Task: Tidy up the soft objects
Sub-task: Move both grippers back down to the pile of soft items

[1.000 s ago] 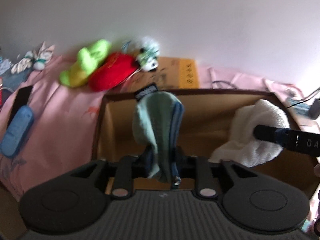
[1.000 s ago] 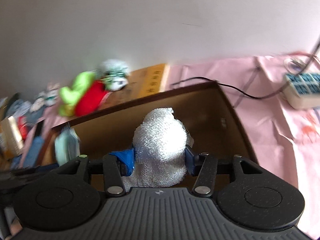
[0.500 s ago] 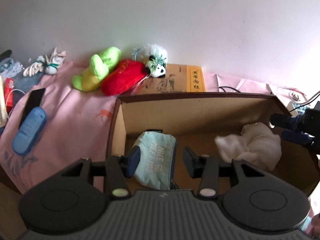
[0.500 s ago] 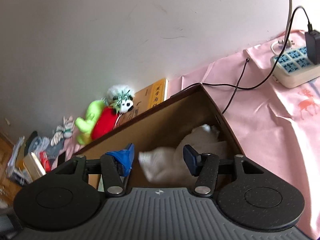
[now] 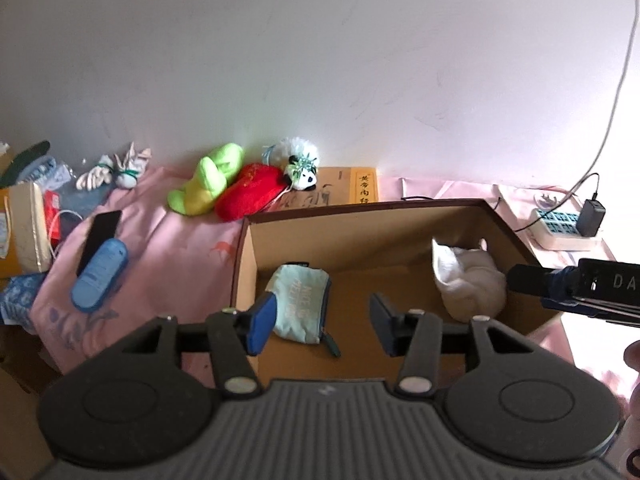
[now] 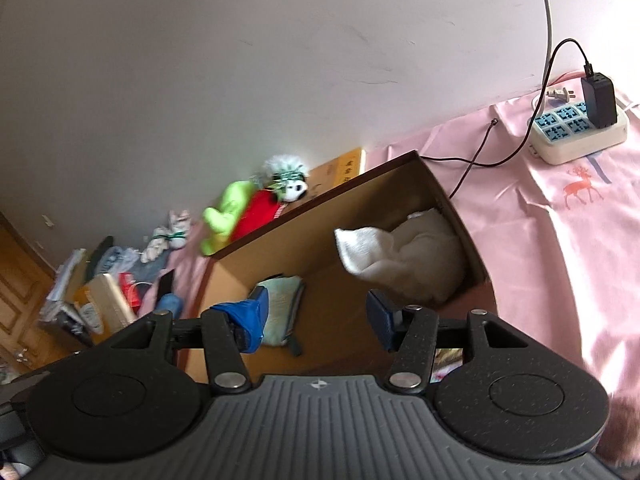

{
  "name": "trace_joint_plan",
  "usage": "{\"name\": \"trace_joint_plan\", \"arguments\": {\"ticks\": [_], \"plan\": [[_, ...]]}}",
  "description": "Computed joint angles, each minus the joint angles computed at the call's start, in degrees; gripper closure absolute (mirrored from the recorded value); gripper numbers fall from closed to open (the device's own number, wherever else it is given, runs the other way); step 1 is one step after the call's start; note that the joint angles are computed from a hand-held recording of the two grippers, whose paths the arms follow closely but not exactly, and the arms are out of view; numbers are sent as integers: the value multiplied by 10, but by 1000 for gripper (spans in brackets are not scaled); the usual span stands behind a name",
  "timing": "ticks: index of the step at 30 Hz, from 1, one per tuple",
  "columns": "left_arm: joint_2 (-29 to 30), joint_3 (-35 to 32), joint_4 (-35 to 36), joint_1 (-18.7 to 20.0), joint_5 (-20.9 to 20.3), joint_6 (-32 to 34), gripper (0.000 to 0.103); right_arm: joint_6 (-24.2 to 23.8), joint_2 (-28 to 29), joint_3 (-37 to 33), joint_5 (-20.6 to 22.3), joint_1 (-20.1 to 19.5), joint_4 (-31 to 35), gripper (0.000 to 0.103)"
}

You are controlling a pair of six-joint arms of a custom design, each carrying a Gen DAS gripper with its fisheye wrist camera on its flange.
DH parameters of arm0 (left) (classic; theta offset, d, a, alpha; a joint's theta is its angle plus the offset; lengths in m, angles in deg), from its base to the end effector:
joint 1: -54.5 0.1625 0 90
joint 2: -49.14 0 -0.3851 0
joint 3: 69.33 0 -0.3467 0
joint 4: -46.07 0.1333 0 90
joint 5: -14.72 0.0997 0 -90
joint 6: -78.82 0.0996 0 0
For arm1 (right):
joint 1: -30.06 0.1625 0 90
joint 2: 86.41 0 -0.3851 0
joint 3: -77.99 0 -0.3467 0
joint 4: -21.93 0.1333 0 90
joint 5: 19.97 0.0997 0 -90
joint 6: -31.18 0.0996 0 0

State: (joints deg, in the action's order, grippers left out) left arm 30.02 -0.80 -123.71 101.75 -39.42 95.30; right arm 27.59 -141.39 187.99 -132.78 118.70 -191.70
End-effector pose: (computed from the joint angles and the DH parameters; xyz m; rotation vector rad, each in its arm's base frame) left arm -0.3455 -0.6561 0.0061 1.0540 2.3026 -0.8522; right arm 0.0818 -0.5437 0.2532 -0.2693 -2.2851 1.5339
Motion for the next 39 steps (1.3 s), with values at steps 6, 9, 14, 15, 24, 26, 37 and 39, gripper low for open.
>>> {"name": "trace_joint_plan", "arguments": {"ticks": [6,9,14,15,24,26,37,39], "plan": [[-58,99,-41,-13,-8,-11,52,10,-14,58,18,9,-34,64],[-82,140,-53,-16,-8,-21,51,10,-19,87,33,10,-58,64],[-117,203,-73,-18,-11,-39,49,17,-40,141,71,1,-88,64],[-125,217,-78,-18,-18,-44,49,17,-45,154,79,-2,-97,64],[-165,321,-128,-12,-72,-60,47,57,-54,254,151,-50,-197,63],[-174,339,-135,-7,-74,-67,47,62,-40,266,160,-59,-218,63],[-218,404,-129,42,-52,-100,47,105,9,280,162,-82,-255,62],[-217,423,-146,44,-49,-86,47,107,17,279,151,-82,-257,62]]}}
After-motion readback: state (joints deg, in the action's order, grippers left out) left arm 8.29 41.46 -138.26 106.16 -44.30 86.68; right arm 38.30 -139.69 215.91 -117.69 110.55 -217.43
